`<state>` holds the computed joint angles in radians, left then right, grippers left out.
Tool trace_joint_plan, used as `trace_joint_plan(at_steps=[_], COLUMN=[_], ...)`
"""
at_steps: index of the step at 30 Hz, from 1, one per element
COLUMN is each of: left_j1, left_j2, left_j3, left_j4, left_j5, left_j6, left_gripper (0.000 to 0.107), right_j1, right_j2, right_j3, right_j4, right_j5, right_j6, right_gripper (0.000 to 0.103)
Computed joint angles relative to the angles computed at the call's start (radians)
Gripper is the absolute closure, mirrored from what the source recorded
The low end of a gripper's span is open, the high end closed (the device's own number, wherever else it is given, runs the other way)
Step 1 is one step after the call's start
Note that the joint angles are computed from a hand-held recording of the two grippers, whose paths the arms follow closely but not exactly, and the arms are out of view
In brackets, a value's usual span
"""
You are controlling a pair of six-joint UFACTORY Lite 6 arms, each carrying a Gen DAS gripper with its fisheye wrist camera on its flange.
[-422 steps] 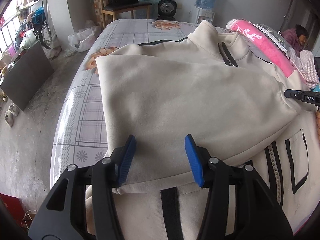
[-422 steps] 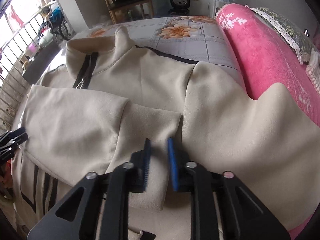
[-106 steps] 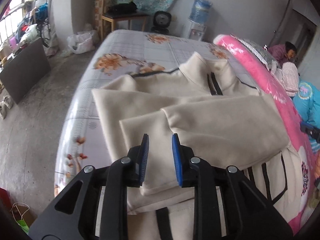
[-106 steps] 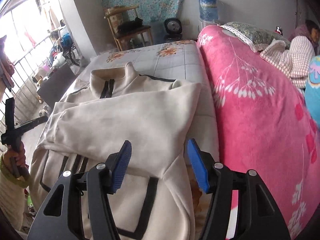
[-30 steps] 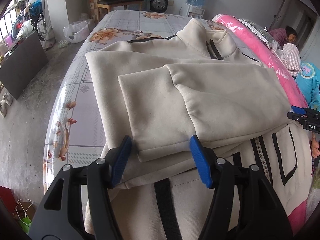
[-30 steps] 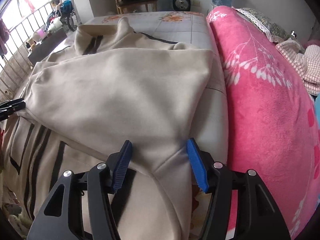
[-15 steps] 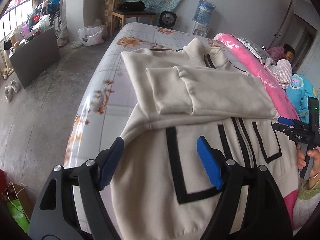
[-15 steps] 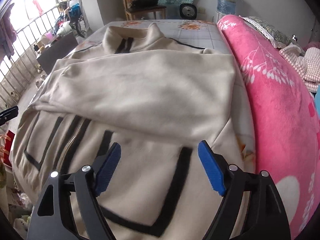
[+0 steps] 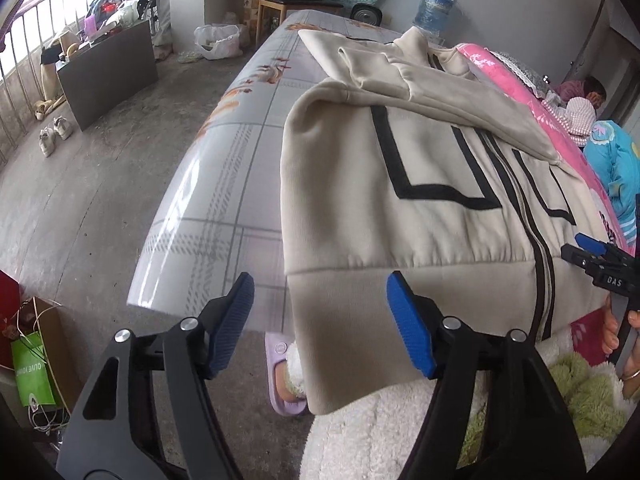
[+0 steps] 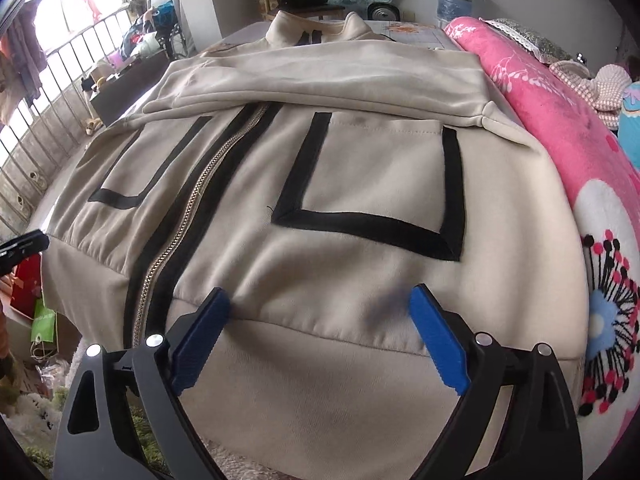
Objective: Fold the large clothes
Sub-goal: 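Move the left tool to the jacket hem and grasp it, then lift the hem with the left tool, fold it toward the collar, release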
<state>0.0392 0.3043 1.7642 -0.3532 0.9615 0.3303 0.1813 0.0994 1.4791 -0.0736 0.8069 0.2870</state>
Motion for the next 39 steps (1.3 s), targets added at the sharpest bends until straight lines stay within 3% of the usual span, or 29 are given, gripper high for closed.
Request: trace_joint_plan(at_steps=[6,13,24,32,36,39], left_j1=[0.035,0.064,0.208,0.175,0.117,0.115], left_j2=[-0.155,-0.110,-0.084,-0.034,-0.012,-0.012], left_j3=[-0.222,-0.262,-0.238,-0.217,-0.198,-0.202], left_j4=[-0.090,-0.227,-0.558,-0.495,-0.326,-0.338], left_j5=[0.006,0.019,0.242,0.185,0.148,0.151], left_j6=[0.073,0.115,0.310,0.216,0.118,0.115], left_gripper=[0.050,0.055,0.058,0.067,0.078,0.093], right_j1=[0.006,0.002,-0.001,-0.005,-0.008,-0.010], right_j2=[0.010,0.013,0.008,0.000,-0.002,-0.007], right_j3=[0.000,-0.001,-0.015,-0.028,-0.033,-0.032], right_j4=[-0.015,-0.008,-0.008,-0.003,0.003,0.008], right_j5=[-0.009,-0.019,-0.037,-0.050,-0.057,-0.045], right_j6=[0.008,-0.005,-0.021,-0.032,-0.040,-0.049], right_gripper=[0.010,0.008,0.007,0.007,0.007,0.007])
